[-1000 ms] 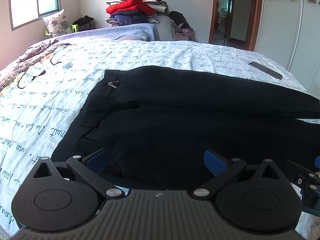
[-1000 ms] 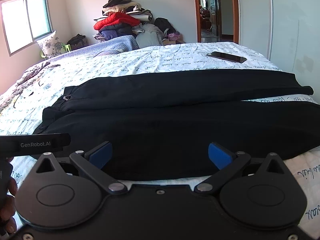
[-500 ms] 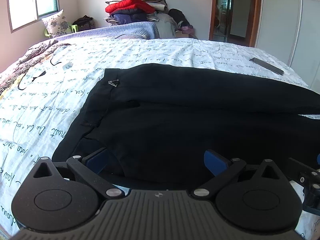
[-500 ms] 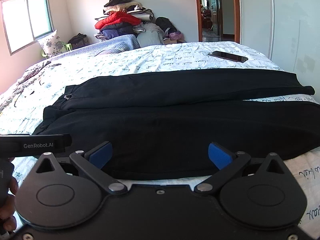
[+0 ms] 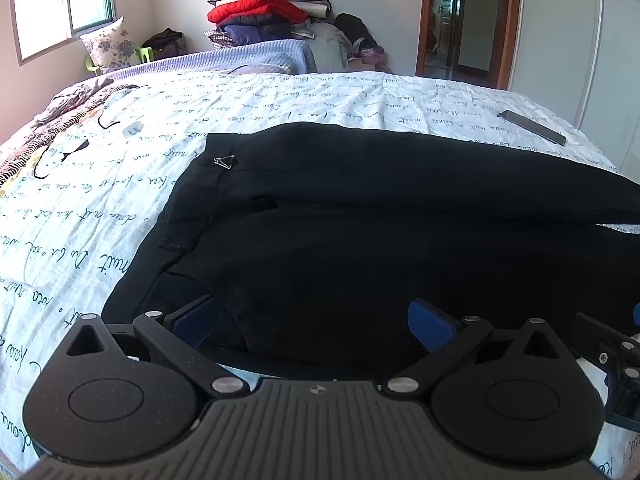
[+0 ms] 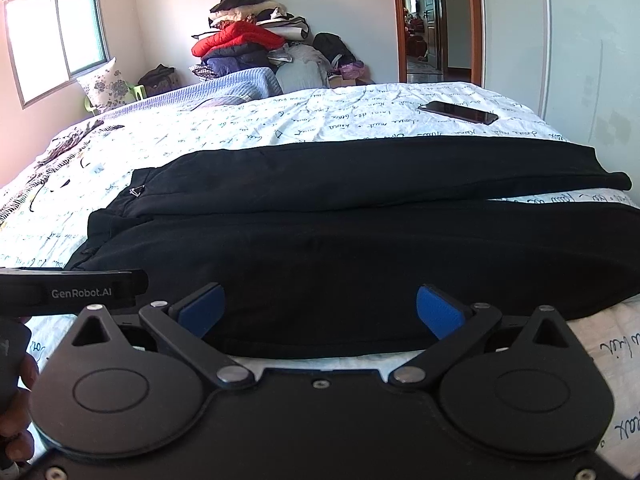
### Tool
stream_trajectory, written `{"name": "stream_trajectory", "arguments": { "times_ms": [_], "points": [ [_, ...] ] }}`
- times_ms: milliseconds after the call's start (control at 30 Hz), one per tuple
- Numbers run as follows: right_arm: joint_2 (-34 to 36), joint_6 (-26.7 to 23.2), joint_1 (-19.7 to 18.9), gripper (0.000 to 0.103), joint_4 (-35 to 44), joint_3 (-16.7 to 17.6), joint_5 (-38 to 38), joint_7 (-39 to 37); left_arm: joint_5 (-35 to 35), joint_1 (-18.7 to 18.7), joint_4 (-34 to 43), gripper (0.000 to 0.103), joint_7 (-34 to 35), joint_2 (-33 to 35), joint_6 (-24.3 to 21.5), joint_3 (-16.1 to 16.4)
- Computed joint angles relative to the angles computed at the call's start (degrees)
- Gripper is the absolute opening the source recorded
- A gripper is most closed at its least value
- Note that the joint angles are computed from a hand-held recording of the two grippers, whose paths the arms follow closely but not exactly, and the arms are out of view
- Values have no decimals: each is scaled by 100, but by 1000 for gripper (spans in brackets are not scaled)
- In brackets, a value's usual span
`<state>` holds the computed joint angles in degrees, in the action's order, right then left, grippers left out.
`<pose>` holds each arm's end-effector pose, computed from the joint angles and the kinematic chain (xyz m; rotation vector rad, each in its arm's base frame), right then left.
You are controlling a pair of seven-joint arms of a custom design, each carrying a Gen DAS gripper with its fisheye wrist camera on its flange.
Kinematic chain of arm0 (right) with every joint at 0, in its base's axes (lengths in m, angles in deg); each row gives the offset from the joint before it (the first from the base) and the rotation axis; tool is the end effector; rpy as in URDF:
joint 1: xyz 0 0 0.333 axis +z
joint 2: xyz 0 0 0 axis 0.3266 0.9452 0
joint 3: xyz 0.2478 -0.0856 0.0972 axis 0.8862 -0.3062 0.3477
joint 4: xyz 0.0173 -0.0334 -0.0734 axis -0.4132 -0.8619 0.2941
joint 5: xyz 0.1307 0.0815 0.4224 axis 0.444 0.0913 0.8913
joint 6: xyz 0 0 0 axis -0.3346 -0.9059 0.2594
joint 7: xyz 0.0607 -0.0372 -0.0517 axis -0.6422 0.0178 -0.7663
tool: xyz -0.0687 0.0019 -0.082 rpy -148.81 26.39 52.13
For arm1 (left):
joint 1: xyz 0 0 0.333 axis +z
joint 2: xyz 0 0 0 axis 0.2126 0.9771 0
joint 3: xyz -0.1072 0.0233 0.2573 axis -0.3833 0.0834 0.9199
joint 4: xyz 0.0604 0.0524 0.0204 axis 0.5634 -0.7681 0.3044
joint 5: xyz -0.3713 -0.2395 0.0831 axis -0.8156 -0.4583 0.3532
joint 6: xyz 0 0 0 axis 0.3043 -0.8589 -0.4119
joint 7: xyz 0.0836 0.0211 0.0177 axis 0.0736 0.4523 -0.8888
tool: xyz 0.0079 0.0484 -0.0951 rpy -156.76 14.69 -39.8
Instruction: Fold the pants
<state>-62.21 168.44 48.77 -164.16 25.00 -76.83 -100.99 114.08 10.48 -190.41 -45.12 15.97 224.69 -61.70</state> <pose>0.5041 0.4076 0.3538 -1.5914 1.7249 -0.6962 0.5194 -0.1812 0.3378 -1.6887 1.7593 -0.7217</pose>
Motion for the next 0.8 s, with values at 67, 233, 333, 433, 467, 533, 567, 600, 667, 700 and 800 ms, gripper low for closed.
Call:
{"name": "stream_trajectory", "arguments": {
  "times_ms": [67, 233, 333, 433, 467, 533, 567, 600, 667, 700, 800],
  "points": [
    [5, 21, -3, 103, 3, -3, 0, -15, -21, 2, 7, 103, 27, 19, 37, 12],
    [-7, 41, -14, 103, -11, -13, -3, -36, 2, -1, 7, 103, 41, 15, 10, -2],
    [-8, 56, -21, 103, -17, -11, 19, -48, 17, 5, 11, 103, 31, 25, 32, 6],
    [0, 61, -19, 103, -13, -7, 36, -68, -84, -10, 10, 103, 135, 33, 26, 19],
    [5, 80, -22, 103, -11, -9, 38, -73, -89, -7, 9, 103, 138, 35, 40, 22],
    [18, 120, -26, 103, -1, -16, 35, -93, -92, -2, 17, 103, 140, 45, 39, 21],
    [27, 136, -27, 103, 8, -20, 26, -109, -119, -6, 26, 103, 176, 56, 34, 24],
    [38, 144, -29, 103, 22, -25, 23, -134, -141, -7, 37, 103, 209, 69, 29, 28],
    [61, 154, -34, 103, 51, -37, 27, -198, -138, -7, 77, 103, 231, 105, -19, 28],
    [76, 159, -36, 103, 71, -42, 37, -232, -115, -6, 100, 103, 218, 124, -46, 29],
    [149, 357, -70, 103, 161, -83, 20, -388, -169, -11, 169, 103, 317, 184, -76, 67]
  ]
}}
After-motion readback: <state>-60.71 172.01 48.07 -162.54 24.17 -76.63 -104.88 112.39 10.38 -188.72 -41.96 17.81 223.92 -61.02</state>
